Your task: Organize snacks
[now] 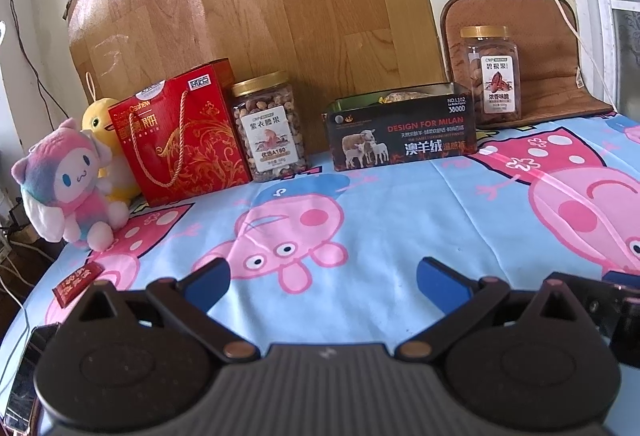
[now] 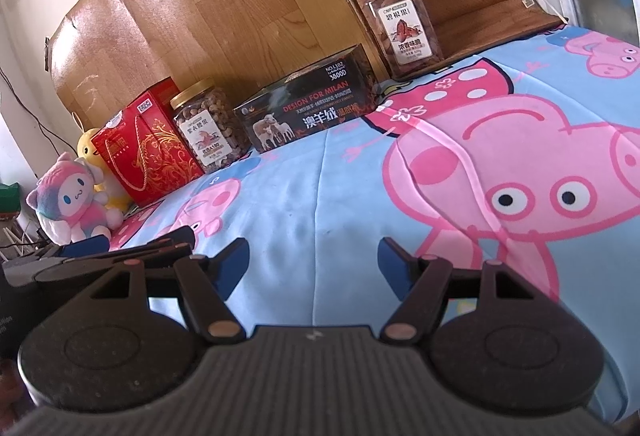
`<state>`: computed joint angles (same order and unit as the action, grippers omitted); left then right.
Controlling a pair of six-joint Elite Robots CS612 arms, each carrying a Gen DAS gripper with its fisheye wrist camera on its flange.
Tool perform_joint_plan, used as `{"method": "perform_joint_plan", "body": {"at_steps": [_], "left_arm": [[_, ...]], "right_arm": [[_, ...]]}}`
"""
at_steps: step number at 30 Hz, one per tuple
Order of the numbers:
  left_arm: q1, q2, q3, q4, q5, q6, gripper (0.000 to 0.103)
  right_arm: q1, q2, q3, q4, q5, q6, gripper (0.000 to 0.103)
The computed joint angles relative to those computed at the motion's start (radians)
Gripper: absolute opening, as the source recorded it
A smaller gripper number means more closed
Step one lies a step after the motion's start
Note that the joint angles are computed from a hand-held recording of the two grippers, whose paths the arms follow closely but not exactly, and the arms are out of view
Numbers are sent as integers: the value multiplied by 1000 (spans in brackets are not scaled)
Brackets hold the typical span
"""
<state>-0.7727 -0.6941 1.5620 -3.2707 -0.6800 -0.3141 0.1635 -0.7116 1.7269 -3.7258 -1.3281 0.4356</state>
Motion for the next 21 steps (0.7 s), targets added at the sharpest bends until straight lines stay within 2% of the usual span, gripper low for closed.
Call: {"method": "perform_joint_plan", "body": {"at_steps": [3, 12, 17, 21], "left_arm": [[2, 0, -8, -2, -7, 19, 103], [34, -15, -61, 65, -174, 21, 103], [31, 3, -108, 57, -160, 84, 103], [35, 10, -136, 75, -184, 90, 103]], "right_arm": [[-2, -2, -4, 10, 3, -6, 73], [-14, -8, -24, 21, -28, -28, 76], [-22, -7, -29, 16, -45, -15, 77], [-25, -6, -35, 22, -48, -16, 77]]}}
